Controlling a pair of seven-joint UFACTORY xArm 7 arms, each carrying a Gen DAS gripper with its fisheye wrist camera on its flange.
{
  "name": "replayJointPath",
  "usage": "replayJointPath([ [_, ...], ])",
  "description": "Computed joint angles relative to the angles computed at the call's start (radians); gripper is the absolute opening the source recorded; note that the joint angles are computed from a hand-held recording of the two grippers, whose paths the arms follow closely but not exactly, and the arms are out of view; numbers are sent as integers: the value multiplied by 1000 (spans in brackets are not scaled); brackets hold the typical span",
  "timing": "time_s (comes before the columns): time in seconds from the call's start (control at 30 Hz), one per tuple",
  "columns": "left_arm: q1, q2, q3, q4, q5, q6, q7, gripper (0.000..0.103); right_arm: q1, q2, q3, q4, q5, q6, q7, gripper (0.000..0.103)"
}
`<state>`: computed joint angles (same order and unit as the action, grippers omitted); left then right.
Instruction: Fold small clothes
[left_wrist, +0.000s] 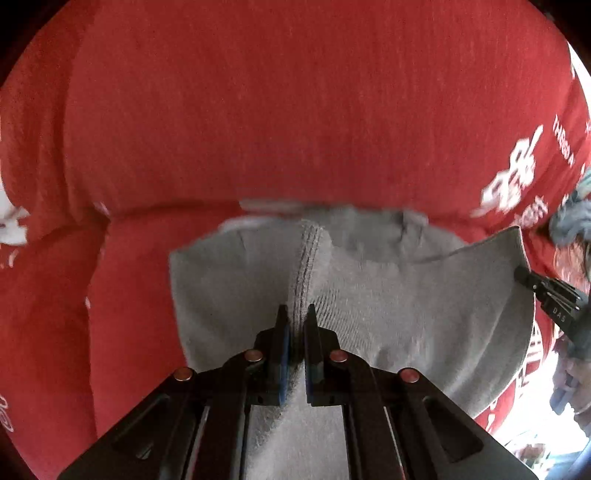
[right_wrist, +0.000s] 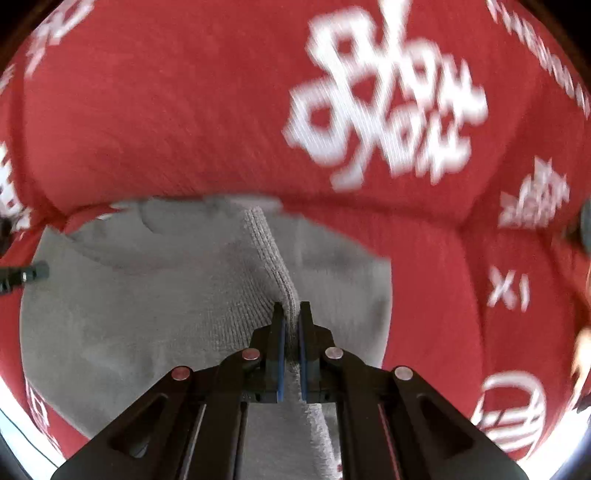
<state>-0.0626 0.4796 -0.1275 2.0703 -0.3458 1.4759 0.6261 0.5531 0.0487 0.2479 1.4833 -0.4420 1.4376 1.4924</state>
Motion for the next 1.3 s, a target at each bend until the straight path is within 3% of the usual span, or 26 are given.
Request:
replayJointPath([
  [0.1, -20, 72, 3, 87, 13, -40, -44, 7, -30, 3, -26, 8, -17, -17, -72, 6],
  [0.17, -48, 116, 11, 110, 52, -65, -82, 7, -69, -20, -49, -58, 29, -96, -78, 6],
  [0.3, -97, 124, 26, 18, 144, -165, -110, 7, -141, -45, -76, -221, 155, -276, -98, 6],
  [0.43, -115, 110, 34, -70, 201, -245, -147, 8, -173, -20, -79, -285, 208, -350, -132, 6],
  [0.5, -126, 113, 44, -76, 231, -283, -178, 26, -178, -30, -79, -314, 199, -374, -106, 7],
  [0.53, -141, 111, 59, -83, 270, -313, -202, 53, -181, -42, -79, -328, 195, -378, -83, 11],
  [0.57, -155, 107, 75, -96, 312, -351, -227, 73, -185, -49, -79, -337, 194, -375, -67, 15],
  [0.6, -156, 107, 78, -98, 331, -368, -239, 73, -190, -63, -79, -351, 197, -366, -53, 25],
  [0.7, -134, 164, 74, 14, 337, -302, -255, 73, -207, -85, -80, -366, 215, -322, -54, 28],
  [0.8, -112, 170, 69, 60, 335, -271, -244, 73, -218, -111, -74, -350, 215, -198, -15, 27],
  [0.93, -19, 155, -6, 132, 174, -93, -156, 73, -231, -278, -51, -486, 251, -322, 112, 18],
  [1.03, 23, 103, -24, 76, 82, 16, -94, 73, -223, -325, 1, -520, 253, -432, 165, 17],
  [1.1, 39, 49, -24, -9, 39, 59, -70, 73, -209, -320, 33, -511, 253, -457, 180, 17],
  [1.17, 35, -49, 3, -185, 50, 15, -29, 73, -188, -287, 51, -501, 274, -489, 186, 17],
  [1.3, 54, -128, 42, -350, 47, -49, 8, 73, -150, -232, 54, -493, 306, -468, 180, 13],
])
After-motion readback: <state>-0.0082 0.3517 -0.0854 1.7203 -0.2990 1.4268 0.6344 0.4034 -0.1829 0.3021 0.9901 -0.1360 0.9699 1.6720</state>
